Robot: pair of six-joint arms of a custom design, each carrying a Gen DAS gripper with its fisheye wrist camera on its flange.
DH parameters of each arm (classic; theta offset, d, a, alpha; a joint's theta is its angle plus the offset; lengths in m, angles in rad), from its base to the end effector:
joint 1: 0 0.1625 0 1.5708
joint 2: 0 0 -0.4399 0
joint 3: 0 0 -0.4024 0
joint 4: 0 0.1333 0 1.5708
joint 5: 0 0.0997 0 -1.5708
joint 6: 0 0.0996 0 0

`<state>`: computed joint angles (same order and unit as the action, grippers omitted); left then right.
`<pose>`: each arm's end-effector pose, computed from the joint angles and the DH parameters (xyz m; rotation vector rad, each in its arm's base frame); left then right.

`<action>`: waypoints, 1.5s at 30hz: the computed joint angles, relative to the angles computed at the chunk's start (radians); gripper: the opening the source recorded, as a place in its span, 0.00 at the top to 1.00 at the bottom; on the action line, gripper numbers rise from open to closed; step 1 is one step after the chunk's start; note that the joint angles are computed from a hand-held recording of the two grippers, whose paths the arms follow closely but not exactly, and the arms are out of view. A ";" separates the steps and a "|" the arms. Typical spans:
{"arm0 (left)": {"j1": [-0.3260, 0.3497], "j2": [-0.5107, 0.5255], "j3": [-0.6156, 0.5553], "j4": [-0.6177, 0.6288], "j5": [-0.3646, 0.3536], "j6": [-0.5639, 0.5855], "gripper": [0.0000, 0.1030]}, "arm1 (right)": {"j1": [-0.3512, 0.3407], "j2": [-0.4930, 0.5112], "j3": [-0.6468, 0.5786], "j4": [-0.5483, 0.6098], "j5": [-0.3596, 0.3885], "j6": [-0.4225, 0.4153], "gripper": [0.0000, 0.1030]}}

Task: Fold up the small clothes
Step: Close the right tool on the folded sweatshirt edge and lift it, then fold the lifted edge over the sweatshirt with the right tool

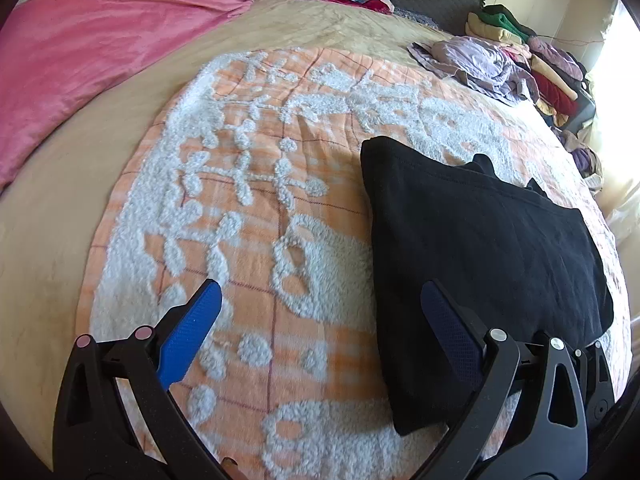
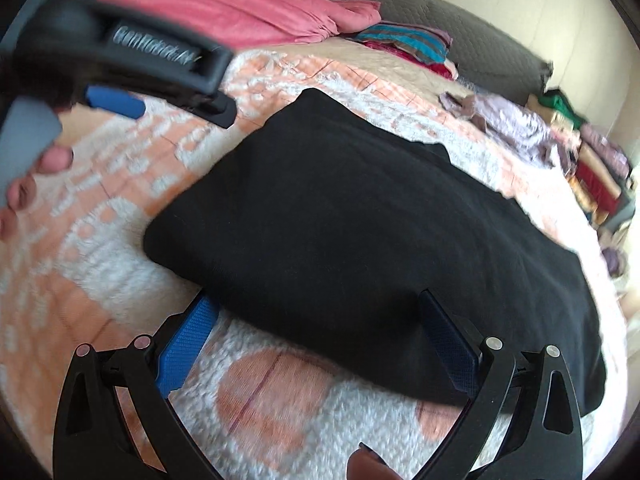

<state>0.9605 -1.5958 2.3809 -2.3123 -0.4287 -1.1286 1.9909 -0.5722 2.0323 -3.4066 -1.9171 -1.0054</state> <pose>-0.0294 -0.4327 0.2721 -0.5256 2.1010 -1.0324 0.3117 -0.4537 -0.0498 1.6872 -2.0885 0.3530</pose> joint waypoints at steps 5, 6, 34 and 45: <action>0.038 0.022 -0.010 -0.084 -0.020 0.064 0.09 | 0.014 0.053 -0.028 -0.070 -0.024 -0.058 0.04; 0.044 0.025 -0.011 -0.095 -0.023 0.073 0.09 | 0.015 0.060 -0.036 -0.074 -0.026 -0.063 0.04; 0.193 0.180 -0.137 -0.443 -0.245 0.370 0.09 | -0.027 -0.034 0.026 -0.066 0.202 -0.025 0.88; 0.194 0.228 -0.156 -0.588 -0.334 0.475 0.56 | -0.034 -0.077 0.055 -0.067 0.242 0.040 0.89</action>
